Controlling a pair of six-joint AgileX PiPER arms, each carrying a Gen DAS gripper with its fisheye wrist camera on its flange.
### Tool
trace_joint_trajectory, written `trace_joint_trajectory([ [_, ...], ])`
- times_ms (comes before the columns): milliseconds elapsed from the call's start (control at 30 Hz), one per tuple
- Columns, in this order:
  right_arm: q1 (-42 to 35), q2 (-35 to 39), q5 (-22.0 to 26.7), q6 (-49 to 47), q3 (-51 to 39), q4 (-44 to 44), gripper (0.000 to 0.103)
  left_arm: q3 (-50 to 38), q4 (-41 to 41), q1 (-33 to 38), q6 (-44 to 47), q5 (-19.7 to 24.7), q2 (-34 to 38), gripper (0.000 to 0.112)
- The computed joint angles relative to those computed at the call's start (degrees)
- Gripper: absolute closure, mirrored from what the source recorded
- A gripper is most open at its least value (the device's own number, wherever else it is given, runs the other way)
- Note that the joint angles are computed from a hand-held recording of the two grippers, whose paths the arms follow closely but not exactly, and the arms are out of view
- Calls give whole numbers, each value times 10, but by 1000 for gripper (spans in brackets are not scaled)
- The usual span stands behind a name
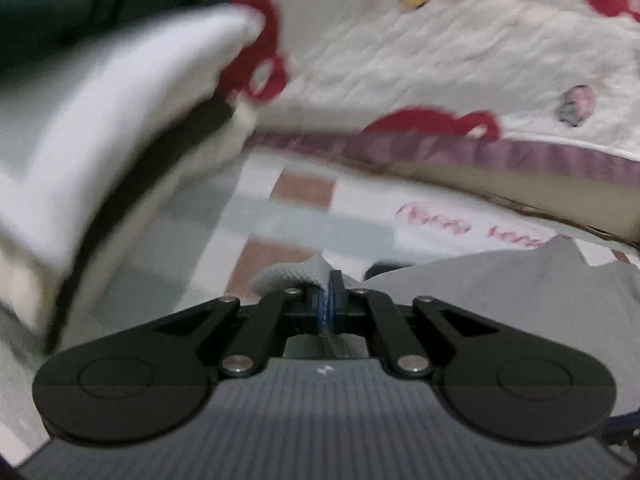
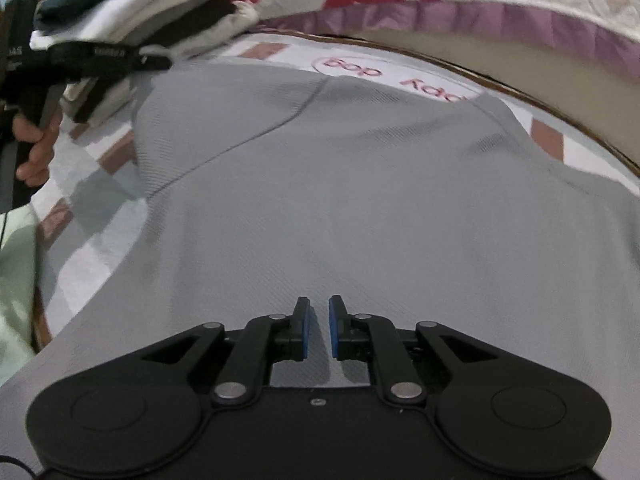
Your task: Fold clothes
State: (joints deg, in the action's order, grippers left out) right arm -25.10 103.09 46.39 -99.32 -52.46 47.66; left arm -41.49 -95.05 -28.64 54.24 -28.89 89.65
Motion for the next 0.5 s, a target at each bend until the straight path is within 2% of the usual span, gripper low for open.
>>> trace_joint_trajectory([
  [67,3,4,-3,2,2,11,88,7,17,13,-23,9,5,110],
  [167,2,3,2,-2,5,12,77,1,25,6,-24,-3,17,110],
  [200,-1,4,5,-3,3,10,77,-4,23,-2,-16,-17,25,110],
  [267,-19,2,4,-3,0,21,75,-7,15,-15,-1,-35,28,110],
  [333,-52,7,3,10,-17,40,72,-1,19,-15,-9,-28,10,110],
  [400,-92,27,5,48,-60,46,69,7,40,-13,-27,-20,-14,110],
  [500,-160,74,22,151,-156,39,66,-1,44,-21,-4,-22,-19,110],
])
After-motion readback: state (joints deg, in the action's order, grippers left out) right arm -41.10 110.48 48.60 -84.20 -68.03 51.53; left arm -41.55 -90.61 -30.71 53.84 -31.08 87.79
